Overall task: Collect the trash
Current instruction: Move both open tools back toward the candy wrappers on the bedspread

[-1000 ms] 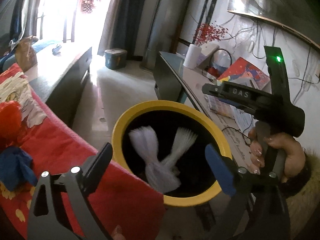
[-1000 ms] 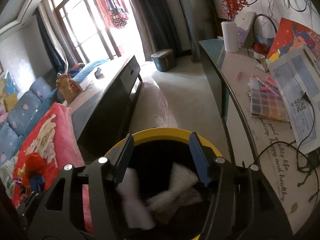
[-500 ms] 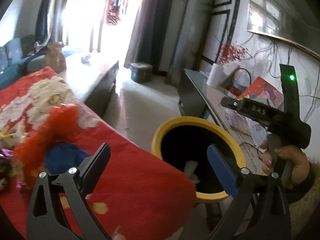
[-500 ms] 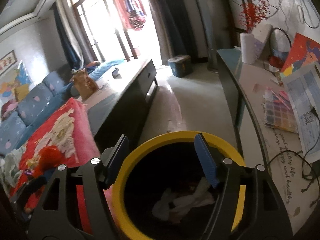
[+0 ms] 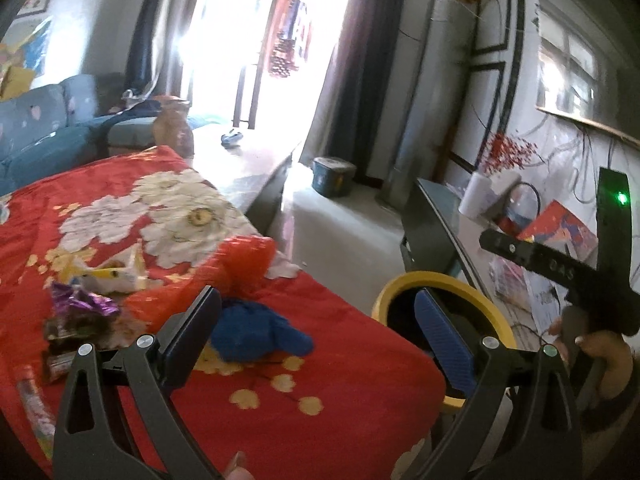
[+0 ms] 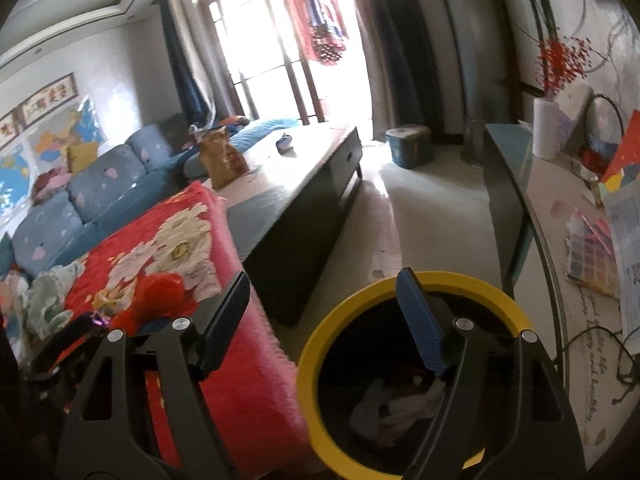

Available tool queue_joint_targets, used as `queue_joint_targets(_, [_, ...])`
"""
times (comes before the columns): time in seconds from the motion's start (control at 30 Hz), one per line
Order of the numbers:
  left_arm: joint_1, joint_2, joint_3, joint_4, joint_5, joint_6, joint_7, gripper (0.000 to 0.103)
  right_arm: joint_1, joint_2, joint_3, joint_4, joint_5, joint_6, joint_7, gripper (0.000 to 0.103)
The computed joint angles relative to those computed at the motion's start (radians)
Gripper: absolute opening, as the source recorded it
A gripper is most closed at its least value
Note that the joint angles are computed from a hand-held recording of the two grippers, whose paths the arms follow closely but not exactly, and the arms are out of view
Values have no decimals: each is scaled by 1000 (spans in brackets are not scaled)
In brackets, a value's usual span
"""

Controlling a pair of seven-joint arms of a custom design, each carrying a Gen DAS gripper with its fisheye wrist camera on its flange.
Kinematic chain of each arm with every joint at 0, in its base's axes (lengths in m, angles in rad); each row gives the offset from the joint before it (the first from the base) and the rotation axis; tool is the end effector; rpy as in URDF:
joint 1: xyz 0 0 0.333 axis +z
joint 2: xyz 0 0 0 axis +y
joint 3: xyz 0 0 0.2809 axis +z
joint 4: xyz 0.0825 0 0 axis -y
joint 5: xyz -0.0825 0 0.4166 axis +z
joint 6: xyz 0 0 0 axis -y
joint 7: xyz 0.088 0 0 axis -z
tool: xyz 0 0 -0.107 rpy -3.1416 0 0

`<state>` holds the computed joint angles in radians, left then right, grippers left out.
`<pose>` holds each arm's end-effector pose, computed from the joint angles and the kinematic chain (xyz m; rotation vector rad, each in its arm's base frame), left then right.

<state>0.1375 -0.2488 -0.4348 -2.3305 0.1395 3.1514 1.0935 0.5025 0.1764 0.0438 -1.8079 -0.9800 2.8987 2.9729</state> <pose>0.5233 -0.1852 0.5043 -1.6441 1.6581 -1.1445 0.5501 0.3906 0.4839 -1.5223 1.5335 -0.5504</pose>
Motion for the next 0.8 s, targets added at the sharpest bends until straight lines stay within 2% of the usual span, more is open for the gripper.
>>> queue_joint_targets(0.2, [27,-57,3,-44,-25,5,-14,95,10,14,13,20,31,9,-63,67])
queue_joint_targets(0.5, [144,-148,-68,-103,-42,2,-57,95,42,50,23,66,105,20,-182,69])
queue_joint_targets(0.8, [185,-224,-66,-160,-81,-5,-67,95,73,96,40,122,231,39,-352,69])
